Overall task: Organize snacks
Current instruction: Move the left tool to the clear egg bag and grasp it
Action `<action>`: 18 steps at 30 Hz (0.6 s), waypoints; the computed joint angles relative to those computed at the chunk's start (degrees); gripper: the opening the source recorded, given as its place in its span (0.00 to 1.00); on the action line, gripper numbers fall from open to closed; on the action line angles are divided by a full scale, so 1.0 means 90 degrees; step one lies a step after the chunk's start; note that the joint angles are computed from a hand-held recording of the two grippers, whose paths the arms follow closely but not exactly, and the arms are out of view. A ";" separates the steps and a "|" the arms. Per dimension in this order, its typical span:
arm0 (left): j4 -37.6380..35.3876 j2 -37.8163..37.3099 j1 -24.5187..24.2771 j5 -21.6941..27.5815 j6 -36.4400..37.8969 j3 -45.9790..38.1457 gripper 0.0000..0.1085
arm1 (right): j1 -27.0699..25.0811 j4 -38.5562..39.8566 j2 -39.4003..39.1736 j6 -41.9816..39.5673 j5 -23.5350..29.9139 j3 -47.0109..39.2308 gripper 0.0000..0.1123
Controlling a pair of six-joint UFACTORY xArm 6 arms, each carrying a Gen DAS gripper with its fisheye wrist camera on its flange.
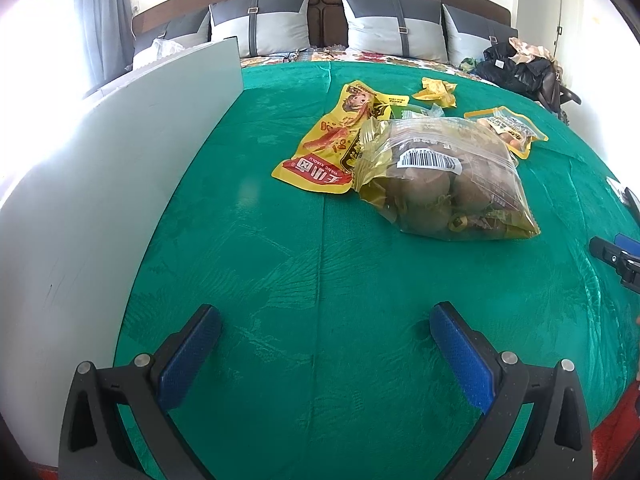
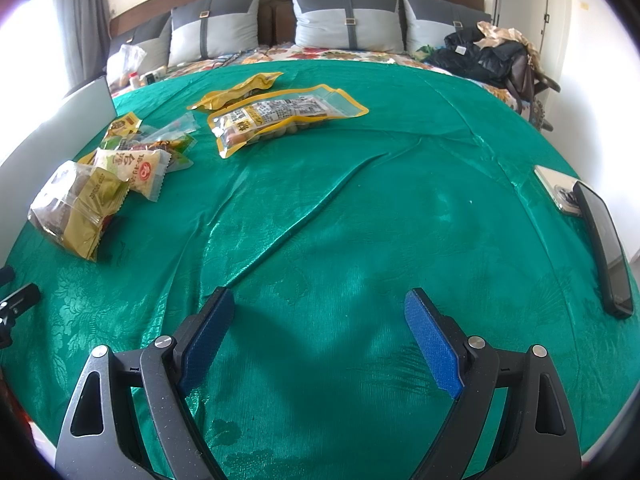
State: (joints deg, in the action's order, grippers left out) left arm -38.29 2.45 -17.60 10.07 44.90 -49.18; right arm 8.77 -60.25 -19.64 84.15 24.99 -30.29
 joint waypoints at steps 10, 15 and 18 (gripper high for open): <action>-0.0068 -0.0026 0.0001 -0.0015 0.0036 0.0033 0.95 | 0.0002 -0.0008 0.0005 0.0012 0.0002 -0.0002 0.80; 0.1133 -0.0195 0.0261 0.0735 -0.0922 -0.0022 0.95 | -0.0018 0.0033 0.0023 -0.0015 -0.0037 -0.0008 0.81; 0.1295 -0.0269 0.0360 0.1033 -0.0947 -0.0036 0.95 | 0.0128 0.1057 0.0248 -0.0667 0.0310 -0.0342 0.82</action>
State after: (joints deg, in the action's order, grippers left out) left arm -26.64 0.03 -14.36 19.37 36.38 -49.51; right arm 9.92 -50.74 -17.41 78.14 27.78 -33.36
